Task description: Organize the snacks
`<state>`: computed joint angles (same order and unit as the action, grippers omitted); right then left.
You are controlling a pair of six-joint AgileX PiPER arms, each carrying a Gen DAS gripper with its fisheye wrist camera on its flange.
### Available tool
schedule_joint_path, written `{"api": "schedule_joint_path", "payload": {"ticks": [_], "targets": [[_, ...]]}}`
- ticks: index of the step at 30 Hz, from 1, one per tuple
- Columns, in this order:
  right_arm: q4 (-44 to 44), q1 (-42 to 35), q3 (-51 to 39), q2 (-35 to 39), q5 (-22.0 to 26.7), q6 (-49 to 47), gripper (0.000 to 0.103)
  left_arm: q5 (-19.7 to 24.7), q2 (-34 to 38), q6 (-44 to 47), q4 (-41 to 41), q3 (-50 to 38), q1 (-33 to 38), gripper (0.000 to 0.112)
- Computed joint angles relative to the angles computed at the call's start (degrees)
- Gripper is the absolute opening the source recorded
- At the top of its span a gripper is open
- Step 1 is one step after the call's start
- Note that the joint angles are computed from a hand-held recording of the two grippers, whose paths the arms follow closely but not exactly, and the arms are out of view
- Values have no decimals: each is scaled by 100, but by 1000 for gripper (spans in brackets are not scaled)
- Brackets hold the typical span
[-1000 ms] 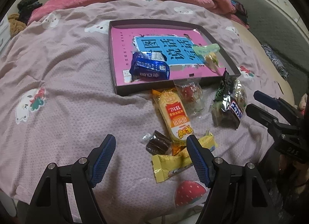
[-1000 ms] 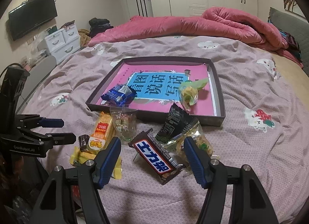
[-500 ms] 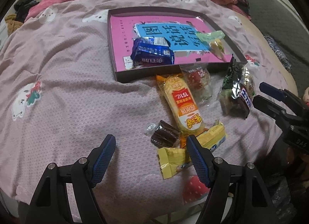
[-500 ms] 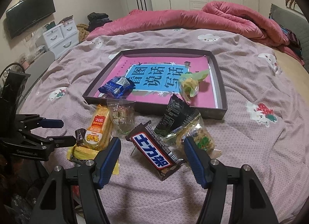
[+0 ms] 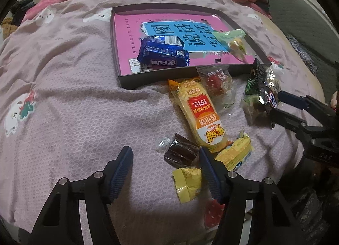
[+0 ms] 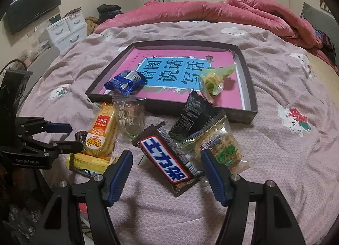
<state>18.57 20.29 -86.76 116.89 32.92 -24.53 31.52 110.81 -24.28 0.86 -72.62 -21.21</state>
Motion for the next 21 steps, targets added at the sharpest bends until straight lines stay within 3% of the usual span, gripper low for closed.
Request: {"api": "schedule_joint_path", "payload": {"ticks": [6,13,21], "targets": [[-64,88,13,44,-68,-188,64,-114,8,288,-314,40,63,61],[104,109,11,83,-104,-535,47,-187,75,730,-687,-4,101,51],[-51,139,-120,210,-55,-433,47,-256,190,1392,-1202,-68,198,48]]}}
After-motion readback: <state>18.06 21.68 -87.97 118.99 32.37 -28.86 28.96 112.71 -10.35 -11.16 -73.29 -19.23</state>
